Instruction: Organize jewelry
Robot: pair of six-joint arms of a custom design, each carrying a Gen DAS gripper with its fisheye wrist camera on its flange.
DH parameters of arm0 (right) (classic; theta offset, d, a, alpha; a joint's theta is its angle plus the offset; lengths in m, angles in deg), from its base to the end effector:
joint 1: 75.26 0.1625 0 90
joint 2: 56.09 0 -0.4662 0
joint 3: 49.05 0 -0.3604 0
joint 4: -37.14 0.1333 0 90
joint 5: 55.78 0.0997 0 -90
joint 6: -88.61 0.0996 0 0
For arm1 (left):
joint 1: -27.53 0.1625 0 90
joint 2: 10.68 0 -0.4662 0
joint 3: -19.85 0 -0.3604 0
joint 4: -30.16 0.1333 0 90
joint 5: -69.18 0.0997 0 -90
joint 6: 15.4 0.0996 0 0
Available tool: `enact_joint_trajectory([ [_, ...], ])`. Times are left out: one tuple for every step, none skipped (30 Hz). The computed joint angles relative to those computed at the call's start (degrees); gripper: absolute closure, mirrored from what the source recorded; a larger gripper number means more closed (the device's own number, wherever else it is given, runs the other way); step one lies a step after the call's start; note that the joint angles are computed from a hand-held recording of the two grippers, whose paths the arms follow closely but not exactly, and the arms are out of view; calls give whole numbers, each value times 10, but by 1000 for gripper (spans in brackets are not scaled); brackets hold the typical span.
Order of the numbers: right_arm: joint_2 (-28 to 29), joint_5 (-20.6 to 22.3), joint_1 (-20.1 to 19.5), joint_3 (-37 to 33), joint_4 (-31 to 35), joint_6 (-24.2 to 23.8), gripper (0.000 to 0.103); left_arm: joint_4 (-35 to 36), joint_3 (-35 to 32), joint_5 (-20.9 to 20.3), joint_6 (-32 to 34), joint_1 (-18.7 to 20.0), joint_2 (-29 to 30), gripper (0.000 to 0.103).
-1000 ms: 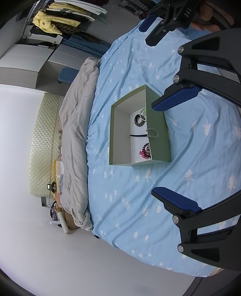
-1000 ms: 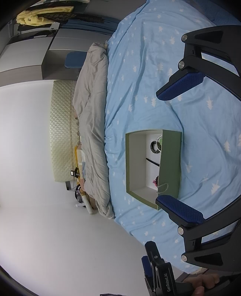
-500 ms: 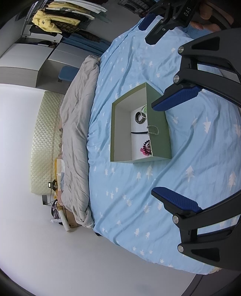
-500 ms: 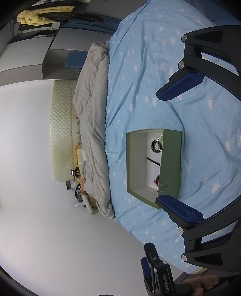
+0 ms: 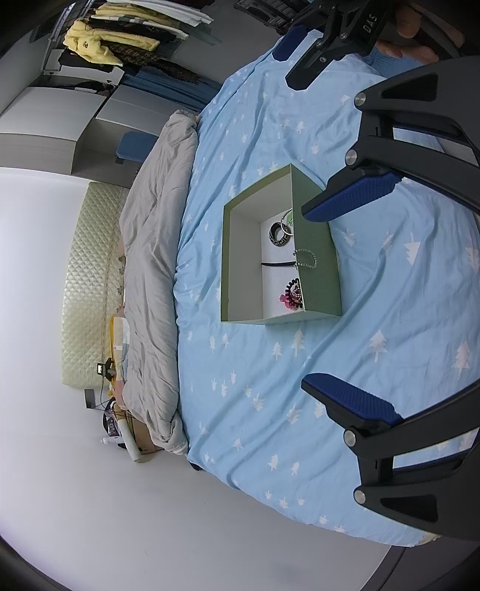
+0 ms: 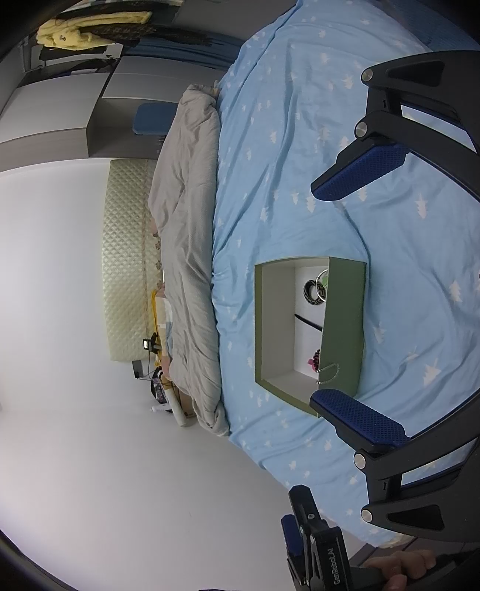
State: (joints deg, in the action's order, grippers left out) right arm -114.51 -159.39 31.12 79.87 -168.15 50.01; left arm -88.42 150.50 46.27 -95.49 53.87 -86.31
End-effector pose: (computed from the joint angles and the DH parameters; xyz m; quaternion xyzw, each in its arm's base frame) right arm 0.2474 -0.4520 0.2215 0.3837 -0.8352 0.3501 0.1804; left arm -0.2535 -0.3766 0.2397 0.0091 0.8211 -0.4520 0.3485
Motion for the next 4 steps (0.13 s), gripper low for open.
enact_joint_trajectory([
  [-1, 1, 0, 0, 1, 0, 0, 2, 0, 0, -1, 0, -1, 19],
  [0, 0, 1, 0, 1, 0, 0, 0, 0, 0, 0, 0, 0, 19],
  [-1, 0, 1, -1, 2, 0, 0, 0, 0, -1, 0, 0, 0, 19],
  [-1, 0, 1, -1, 3, 0, 0, 1, 0, 0, -1, 0, 0, 19],
])
